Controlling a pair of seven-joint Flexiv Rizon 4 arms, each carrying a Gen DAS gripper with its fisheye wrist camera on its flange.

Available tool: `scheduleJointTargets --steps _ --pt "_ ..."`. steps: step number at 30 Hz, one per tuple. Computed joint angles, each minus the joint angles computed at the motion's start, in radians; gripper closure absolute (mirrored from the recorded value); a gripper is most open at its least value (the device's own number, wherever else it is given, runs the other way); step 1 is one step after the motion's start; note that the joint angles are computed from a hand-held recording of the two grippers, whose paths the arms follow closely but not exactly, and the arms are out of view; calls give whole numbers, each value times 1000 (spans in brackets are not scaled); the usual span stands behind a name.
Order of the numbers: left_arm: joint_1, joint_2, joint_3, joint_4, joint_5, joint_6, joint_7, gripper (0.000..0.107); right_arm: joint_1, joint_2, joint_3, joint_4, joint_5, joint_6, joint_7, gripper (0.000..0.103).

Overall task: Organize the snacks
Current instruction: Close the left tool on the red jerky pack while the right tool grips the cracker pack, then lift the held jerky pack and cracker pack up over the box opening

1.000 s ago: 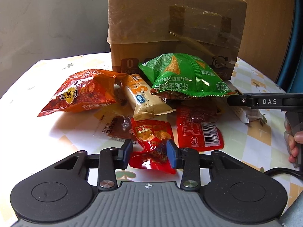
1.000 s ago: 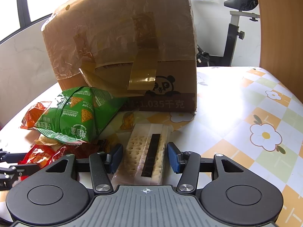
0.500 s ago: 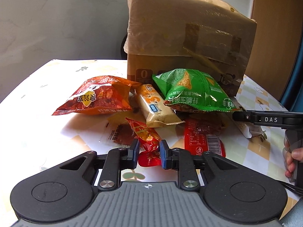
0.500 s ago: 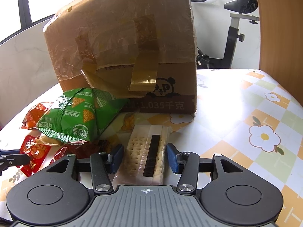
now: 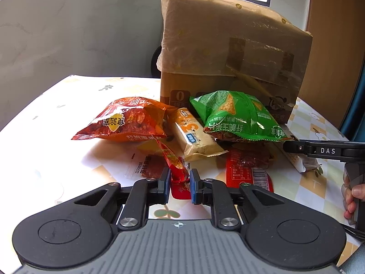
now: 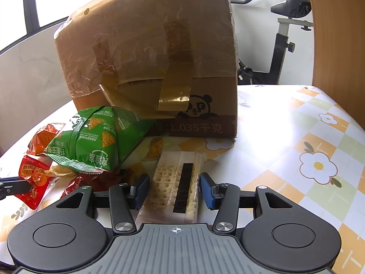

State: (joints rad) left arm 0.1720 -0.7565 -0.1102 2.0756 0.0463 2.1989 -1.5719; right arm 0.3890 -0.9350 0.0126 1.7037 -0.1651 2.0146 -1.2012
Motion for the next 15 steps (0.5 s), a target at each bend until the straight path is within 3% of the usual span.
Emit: scheduleJointTargets --steps 15 --pt "8 6 -2 12 9 32 -31 89 -6 0 6 4 6 20 5 58"
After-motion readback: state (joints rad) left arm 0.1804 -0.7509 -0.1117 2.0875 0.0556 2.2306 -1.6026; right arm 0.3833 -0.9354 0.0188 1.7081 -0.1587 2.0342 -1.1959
